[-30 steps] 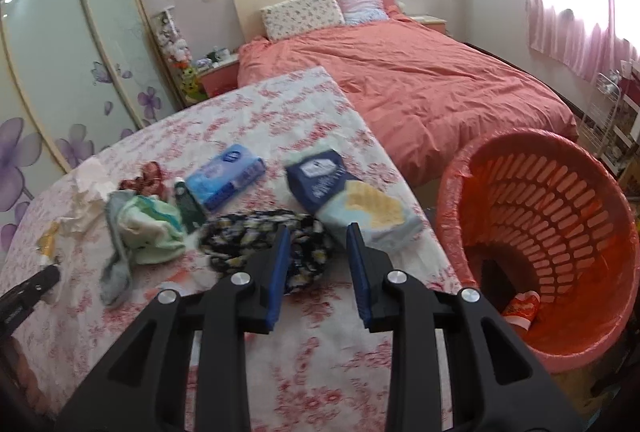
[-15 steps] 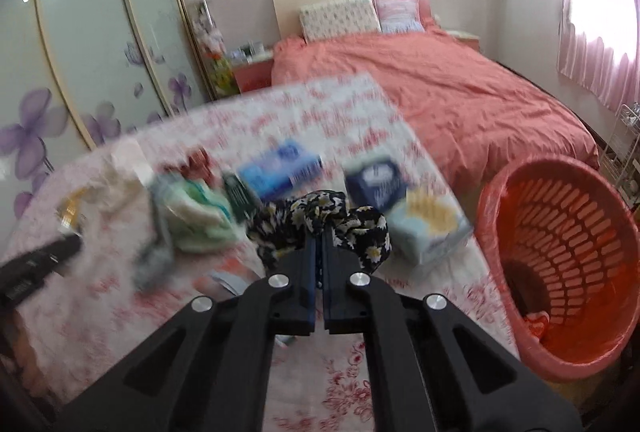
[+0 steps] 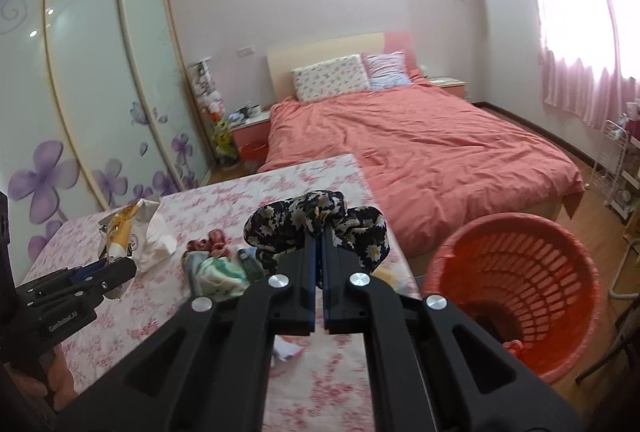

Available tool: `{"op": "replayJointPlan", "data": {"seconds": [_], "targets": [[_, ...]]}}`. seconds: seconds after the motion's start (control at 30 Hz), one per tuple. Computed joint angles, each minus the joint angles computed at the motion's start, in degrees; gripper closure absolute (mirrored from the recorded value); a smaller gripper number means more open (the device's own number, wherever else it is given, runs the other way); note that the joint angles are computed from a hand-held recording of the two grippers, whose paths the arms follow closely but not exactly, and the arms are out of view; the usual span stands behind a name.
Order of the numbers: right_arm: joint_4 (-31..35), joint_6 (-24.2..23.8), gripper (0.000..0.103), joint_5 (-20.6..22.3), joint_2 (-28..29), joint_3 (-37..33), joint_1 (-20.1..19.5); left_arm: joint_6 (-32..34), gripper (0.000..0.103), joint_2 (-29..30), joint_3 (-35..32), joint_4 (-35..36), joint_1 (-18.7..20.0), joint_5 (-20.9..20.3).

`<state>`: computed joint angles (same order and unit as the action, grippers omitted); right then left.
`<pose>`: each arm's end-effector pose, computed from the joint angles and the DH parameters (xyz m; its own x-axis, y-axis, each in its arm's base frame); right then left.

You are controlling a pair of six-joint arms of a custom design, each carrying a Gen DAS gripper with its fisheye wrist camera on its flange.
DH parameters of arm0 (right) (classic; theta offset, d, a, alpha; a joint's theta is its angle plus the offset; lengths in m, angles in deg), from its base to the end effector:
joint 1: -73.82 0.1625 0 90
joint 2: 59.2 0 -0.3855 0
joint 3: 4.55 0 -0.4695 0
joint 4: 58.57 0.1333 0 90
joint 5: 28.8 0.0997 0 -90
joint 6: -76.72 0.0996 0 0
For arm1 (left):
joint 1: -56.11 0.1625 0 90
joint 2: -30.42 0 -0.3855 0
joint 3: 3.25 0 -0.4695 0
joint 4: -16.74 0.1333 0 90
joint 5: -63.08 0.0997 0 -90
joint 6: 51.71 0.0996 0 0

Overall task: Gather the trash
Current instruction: 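Carry both items over the orange basket and open both grippers to drop them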

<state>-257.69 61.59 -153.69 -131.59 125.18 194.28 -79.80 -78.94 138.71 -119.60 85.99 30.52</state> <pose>0.3172 -0.3887 0.1625 -0.8206 -0.1667 0.5467 -0.5468 0.5074 -0.6660 -0.2189 -0.3763 0.2449 -0.7862 0.0958 -0.6104 0.5351 0.5997 -0.5950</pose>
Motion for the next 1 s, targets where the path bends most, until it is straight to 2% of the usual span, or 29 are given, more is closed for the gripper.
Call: {"op": "replayJointPlan", "data": {"seconds": [0.4, 0.6, 0.8, 1.0], "targets": [[-5.9, -2.4, 0.100, -3.4, -8.7, 5.5, -4.6, 10.6, 0.071, 18.5, -6.2, -18.2, 1.1, -10.6], [-8.0, -3.3, 0.100, -2.9, -13.4, 8.2, -9.4, 14.8, 0.071, 27.5, -9.9, -25.2, 2.2, -16.9], [-10.6, -4.5, 0.100, -1.7, -15.9, 9.8, -13.7, 17.9, 0.071, 34.3, -12.9, -29.6, 2.7, -22.5], [-11.8, -4.6, 0.100, 0.1, -16.7, 10.4, -17.9, 19.8, 0.071, 38.9, -15.4, -30.4, 3.3, -26.3]]}}
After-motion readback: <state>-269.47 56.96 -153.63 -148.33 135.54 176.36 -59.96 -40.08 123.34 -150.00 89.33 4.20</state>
